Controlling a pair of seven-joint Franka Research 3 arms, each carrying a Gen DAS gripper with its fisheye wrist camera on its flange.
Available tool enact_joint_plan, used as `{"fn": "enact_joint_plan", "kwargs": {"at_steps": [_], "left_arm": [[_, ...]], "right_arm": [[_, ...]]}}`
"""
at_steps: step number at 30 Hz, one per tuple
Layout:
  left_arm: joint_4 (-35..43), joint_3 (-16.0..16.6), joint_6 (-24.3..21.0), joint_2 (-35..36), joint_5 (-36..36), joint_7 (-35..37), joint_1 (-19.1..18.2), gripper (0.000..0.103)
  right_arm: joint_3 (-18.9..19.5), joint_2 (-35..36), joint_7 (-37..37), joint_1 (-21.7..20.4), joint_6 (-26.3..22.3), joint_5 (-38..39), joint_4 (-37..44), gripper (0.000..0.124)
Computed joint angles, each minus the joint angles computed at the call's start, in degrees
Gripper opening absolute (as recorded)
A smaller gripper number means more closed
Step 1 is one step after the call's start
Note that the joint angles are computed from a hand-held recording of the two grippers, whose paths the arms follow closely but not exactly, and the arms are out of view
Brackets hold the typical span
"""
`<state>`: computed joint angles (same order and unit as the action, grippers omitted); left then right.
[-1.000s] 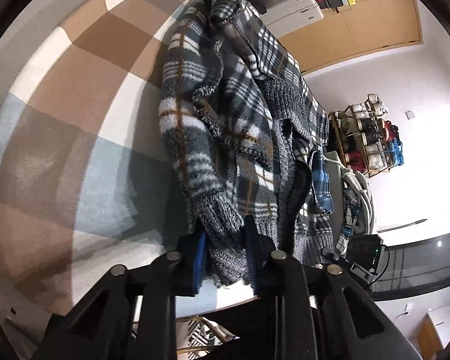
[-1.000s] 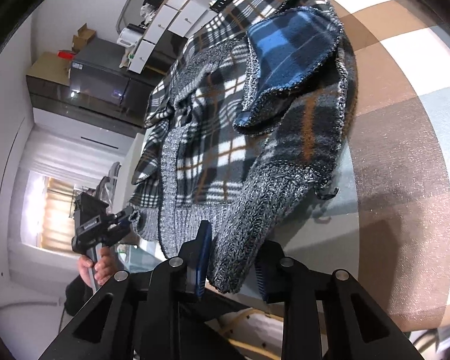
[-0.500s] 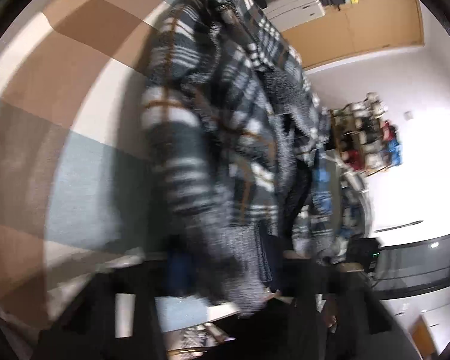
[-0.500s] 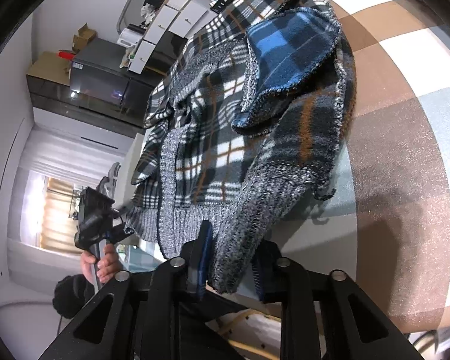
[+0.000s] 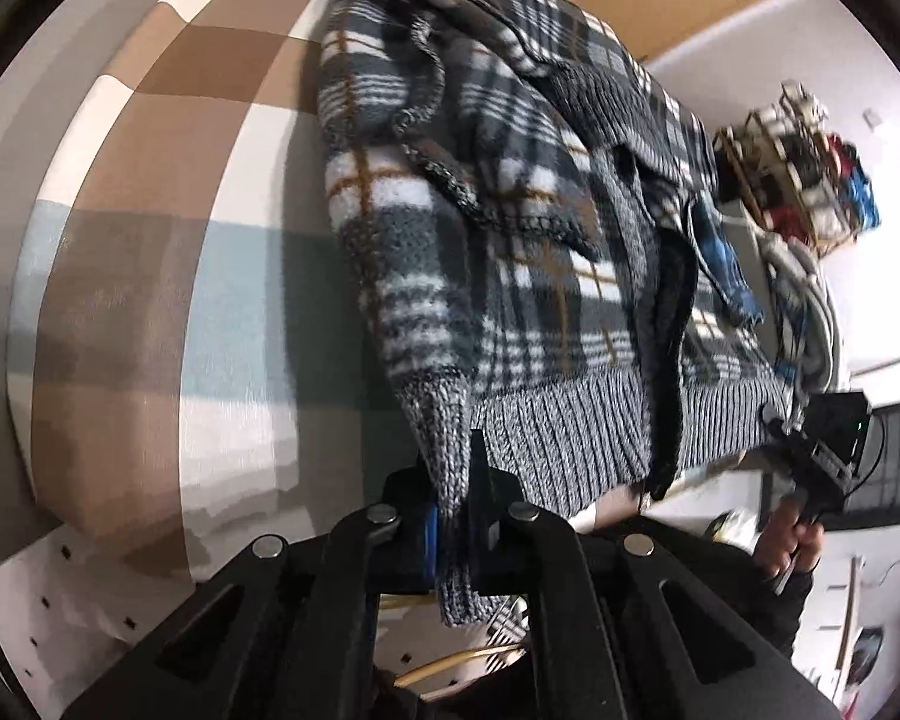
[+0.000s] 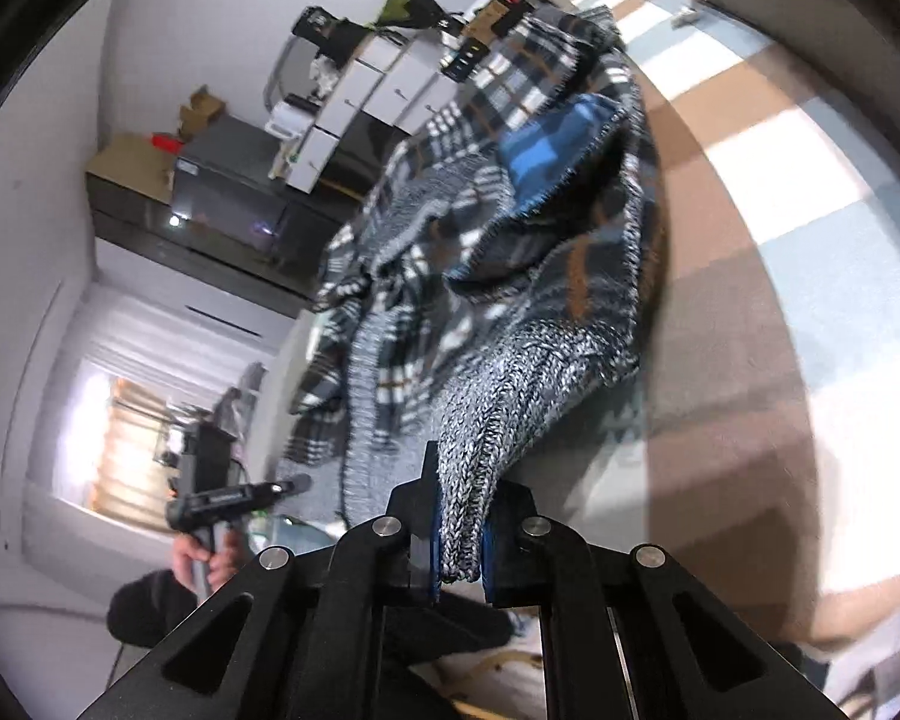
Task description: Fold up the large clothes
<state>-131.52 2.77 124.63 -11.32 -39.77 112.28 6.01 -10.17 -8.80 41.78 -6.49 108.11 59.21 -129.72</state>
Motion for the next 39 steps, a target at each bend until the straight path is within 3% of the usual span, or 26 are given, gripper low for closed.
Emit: {"fn": "enact_joint_plan", "kwargs": {"at_steps": [5, 12, 14, 15, 17, 18, 19, 22, 24, 26, 28, 29, 30, 34, 39], "left_arm": [[0.07, 0.69, -2.56, -0.93, -1.81, 3.46, -0.2, 0.002], [3.66, 0.72, -5.57, 3.87, -5.83, 4.28, 1.22, 0.006], [3.58, 0.07, -6.27, 3.87, -7.13, 3.65, 1.56, 0.02], [3.92, 0.18, -7.26, 4.29, -7.84, 3.62, 1.87, 0.037], [3.23, 0.6, -8.47, 3.52, -10.52, 5.02, 2.6, 0.059], [2.94, 0.45, -7.71, 3.31, -11.16, 5.49, 2.75, 0.066], [2.56, 0.23, -6.96, 2.91, -11.31, 5.53, 2.83, 0.067], [2.76, 0.36, -7.28, 3.53, -12.94, 6.34, 2.99, 0.067], [2.59, 0.33, -6.85, 3.81, -14.63, 7.04, 3.16, 0.067], [2.2, 0.46, -6.26, 3.62, -15.76, 7.85, 3.51, 0.065], [2.27, 0.24, -6.06, 3.71, -15.76, 8.08, 3.57, 0.039], [2.5, -0.29, -5.57, 3.95, -13.81, 6.85, 3.48, 0.011], [2.65, -0.49, -5.92, 4.18, -12.32, 6.04, 3.45, 0.008], [2.28, -0.63, -5.79, 2.88, -8.88, 4.83, 3.34, 0.004], [0.95, 0.55, -9.04, 0.02, -6.41, 6.35, 2.75, 0.003]], "right_arm": [[-0.22, 1.58, 2.12, -0.8, -1.96, -1.5, 1.54, 0.009], [2.22, 4.55, 5.96, 0.55, 0.3, -9.52, 6.53, 0.015], [2.97, 4.55, 7.65, 1.03, 2.5, -13.6, 6.9, 0.029], [3.43, 4.27, 8.26, 1.39, 4.8, -15.72, 6.75, 0.033], [3.26, 4.84, 8.2, 1.71, 5.76, -15.89, 7.36, 0.044], [3.0, 6.02, 8.42, 1.7, 4.55, -15.2, 8.66, 0.046], [2.91, 6.72, 8.67, 1.66, 3.83, -14.33, 9.34, 0.052], [3.03, 7.75, 7.65, 1.49, 2.83, -13.21, 10.47, 0.055], [3.3, 7.93, 6.99, 1.57, 2.43, -12.67, 10.55, 0.05], [3.45, 8.36, 6.03, 1.62, 1.07, -11.89, 10.38, 0.014], [3.48, 7.71, 4.99, 1.55, 1.63, -10.88, 8.83, 0.013], [3.21, 7.42, 3.98, 1.35, 1.75, -9.0, 7.92, 0.012], [2.78, 7.33, 3.35, 0.95, 0.97, -7.86, 7.59, 0.012], [1.53, 5.85, 0.76, -0.64, -1.1, -4.47, 5.67, 0.01], [0.8, 0.93, -1.91, -0.95, -0.17, -7.56, 2.38, 0.01]]}}
